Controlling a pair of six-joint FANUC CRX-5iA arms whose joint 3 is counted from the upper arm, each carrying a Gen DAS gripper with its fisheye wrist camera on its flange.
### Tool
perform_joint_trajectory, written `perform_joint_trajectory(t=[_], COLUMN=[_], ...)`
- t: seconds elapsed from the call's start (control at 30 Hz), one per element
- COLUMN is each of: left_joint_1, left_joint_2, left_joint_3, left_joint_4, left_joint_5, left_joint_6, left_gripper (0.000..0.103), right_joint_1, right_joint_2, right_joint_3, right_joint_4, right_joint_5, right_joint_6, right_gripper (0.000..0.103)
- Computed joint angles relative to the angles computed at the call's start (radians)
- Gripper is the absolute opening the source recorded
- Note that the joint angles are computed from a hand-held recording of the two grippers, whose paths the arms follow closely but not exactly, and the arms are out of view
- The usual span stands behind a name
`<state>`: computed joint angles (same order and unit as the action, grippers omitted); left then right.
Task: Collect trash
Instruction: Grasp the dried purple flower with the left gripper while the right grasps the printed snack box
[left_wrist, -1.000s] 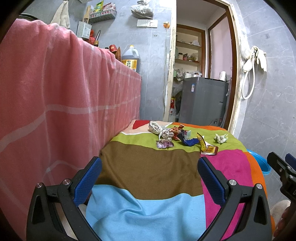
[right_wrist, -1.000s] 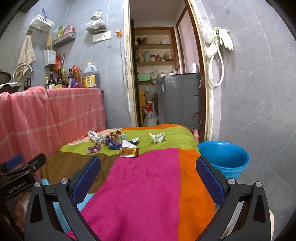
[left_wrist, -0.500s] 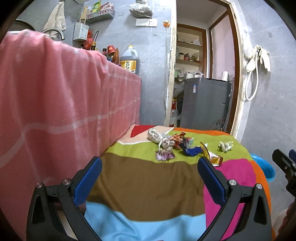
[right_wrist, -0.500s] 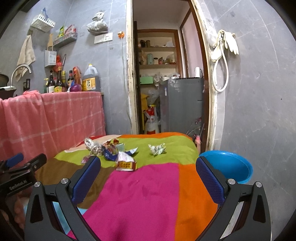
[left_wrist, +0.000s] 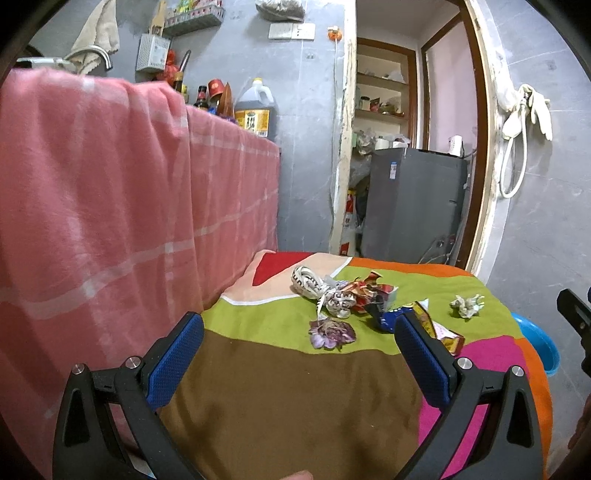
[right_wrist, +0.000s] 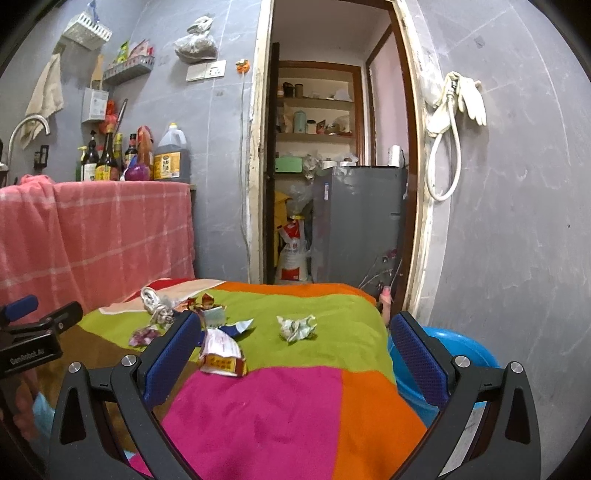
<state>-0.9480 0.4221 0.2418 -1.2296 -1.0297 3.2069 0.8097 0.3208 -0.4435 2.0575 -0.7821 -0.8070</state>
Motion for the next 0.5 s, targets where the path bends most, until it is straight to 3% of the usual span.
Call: perform_joint_trajectory(t=[0.33, 0.5], left_joint_1=[0.105, 0.158], left_joint_2=[0.016, 0.041], left_joint_3=[0.015, 0.050], left_joint_4=[0.164, 0.265], left_joint_5=[0.080, 0.124], left_joint_6=[-0.128, -0.241], left_gripper=[0.101, 0.101], right_joint_1=[-0.117, -0.156], right_joint_2=[0.045, 0.073], right_joint_3=[0.087, 0.139], right_joint_4=[0.183, 0.194], right_joint_5=[0.230, 0.369], right_joint_6=[-0.071, -0.076], right_gripper=[0.103, 0.100])
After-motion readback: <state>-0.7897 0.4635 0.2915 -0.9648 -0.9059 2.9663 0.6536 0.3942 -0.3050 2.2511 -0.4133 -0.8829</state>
